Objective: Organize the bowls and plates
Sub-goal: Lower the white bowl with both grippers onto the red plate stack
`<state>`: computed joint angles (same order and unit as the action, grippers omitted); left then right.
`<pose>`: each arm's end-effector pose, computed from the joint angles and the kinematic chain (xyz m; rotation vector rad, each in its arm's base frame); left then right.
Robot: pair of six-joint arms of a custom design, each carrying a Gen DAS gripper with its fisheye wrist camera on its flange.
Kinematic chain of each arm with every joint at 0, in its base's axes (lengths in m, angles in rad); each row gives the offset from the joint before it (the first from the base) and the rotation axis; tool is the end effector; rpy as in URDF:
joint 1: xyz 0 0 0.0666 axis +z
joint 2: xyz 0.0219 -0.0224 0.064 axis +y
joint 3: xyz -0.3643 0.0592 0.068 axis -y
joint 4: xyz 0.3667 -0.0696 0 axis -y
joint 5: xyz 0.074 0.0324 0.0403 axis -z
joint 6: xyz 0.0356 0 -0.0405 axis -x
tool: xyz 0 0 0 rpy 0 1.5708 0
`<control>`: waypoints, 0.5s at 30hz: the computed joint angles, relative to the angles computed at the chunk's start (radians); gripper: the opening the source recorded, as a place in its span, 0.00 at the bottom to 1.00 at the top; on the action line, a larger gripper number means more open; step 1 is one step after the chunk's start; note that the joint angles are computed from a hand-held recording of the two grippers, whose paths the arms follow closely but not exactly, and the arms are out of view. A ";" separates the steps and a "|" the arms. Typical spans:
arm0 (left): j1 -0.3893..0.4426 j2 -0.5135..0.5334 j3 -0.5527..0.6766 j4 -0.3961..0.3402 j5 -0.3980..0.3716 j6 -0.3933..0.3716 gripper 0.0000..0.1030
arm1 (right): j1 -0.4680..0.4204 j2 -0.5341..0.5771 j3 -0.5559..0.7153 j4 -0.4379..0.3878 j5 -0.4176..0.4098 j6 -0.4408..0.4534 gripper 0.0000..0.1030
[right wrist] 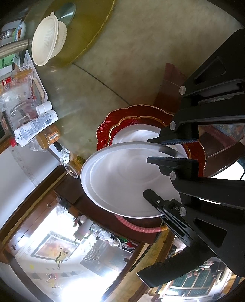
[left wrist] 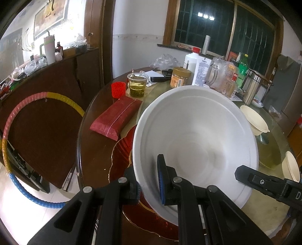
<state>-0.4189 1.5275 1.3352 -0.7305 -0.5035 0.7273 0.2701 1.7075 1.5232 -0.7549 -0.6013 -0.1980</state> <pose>0.4612 -0.1870 0.3434 -0.5583 2.2778 0.0795 0.5347 0.1685 0.3315 -0.3441 2.4959 0.9460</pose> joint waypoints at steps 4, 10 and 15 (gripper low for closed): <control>0.003 0.004 0.005 -0.004 0.002 0.003 0.13 | 0.001 -0.001 -0.001 0.002 -0.002 -0.003 0.11; 0.007 0.007 0.006 -0.010 0.011 0.007 0.14 | 0.001 0.001 0.000 0.001 -0.005 -0.004 0.11; 0.007 0.009 0.009 -0.014 0.011 0.008 0.14 | 0.000 0.004 0.000 0.004 -0.009 -0.003 0.11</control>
<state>-0.4122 1.5362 1.3440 -0.7445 -0.4924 0.7356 0.2700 1.7119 1.5237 -0.7514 -0.6106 -0.2015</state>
